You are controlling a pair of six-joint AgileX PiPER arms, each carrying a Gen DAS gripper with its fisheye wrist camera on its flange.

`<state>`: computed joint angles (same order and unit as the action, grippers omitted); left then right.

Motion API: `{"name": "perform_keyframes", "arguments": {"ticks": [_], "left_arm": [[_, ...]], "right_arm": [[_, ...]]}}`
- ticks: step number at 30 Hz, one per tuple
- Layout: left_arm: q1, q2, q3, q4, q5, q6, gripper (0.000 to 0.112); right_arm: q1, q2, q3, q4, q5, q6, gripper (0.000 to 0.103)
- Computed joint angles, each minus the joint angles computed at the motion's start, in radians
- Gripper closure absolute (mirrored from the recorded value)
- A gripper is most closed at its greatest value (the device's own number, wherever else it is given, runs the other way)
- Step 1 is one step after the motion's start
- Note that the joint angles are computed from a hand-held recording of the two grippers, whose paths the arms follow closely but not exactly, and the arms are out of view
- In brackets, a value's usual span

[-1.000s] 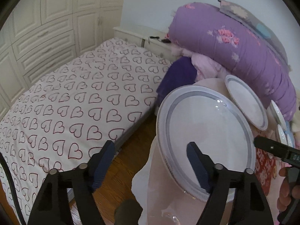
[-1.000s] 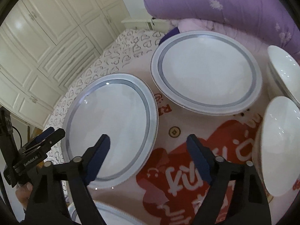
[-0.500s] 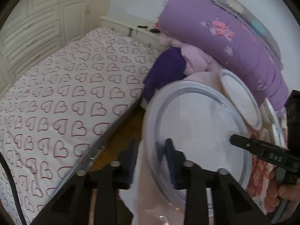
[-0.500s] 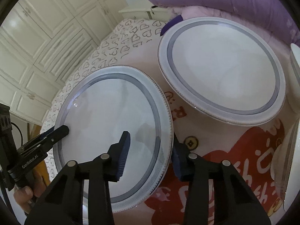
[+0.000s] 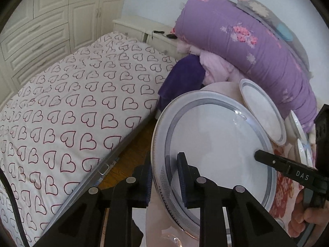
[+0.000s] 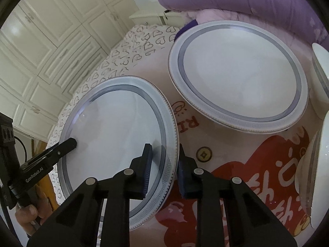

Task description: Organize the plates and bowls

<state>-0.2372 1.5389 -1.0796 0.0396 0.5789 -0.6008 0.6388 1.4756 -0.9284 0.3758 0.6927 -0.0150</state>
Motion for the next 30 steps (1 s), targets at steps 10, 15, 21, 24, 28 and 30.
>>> {"name": "perform_keyframes", "arguments": {"ticks": [10,15,21,24,28,30], "left_arm": [[-0.139,-0.150,0.019,0.172,0.104,-0.215,0.094],[-0.237,-0.246,0.035,0.215,0.182,-0.292,0.094],[-0.461,-0.328,0.036,0.384,0.321,-0.528,0.094],[-0.594,-0.346,0.036,0.469,0.390,-0.662,0.094],[-0.744,-0.357,0.021,0.524,0.477,-0.790,0.094],[-0.844,-0.361,0.010,0.568,0.542,-0.873,0.094]], "right_arm": [[-0.069,-0.107,0.003,0.034,0.089,-0.058,0.081],[-0.111,-0.213,0.026,0.038,0.165,-0.071,0.083],[-0.111,-0.364,0.075,-0.018,0.219,-0.027,0.083],[-0.144,-0.444,0.123,-0.008,0.253,-0.043,0.083],[-0.198,-0.540,0.160,0.014,0.316,-0.078,0.083],[-0.209,-0.593,0.173,0.009,0.345,-0.077,0.083]]}}
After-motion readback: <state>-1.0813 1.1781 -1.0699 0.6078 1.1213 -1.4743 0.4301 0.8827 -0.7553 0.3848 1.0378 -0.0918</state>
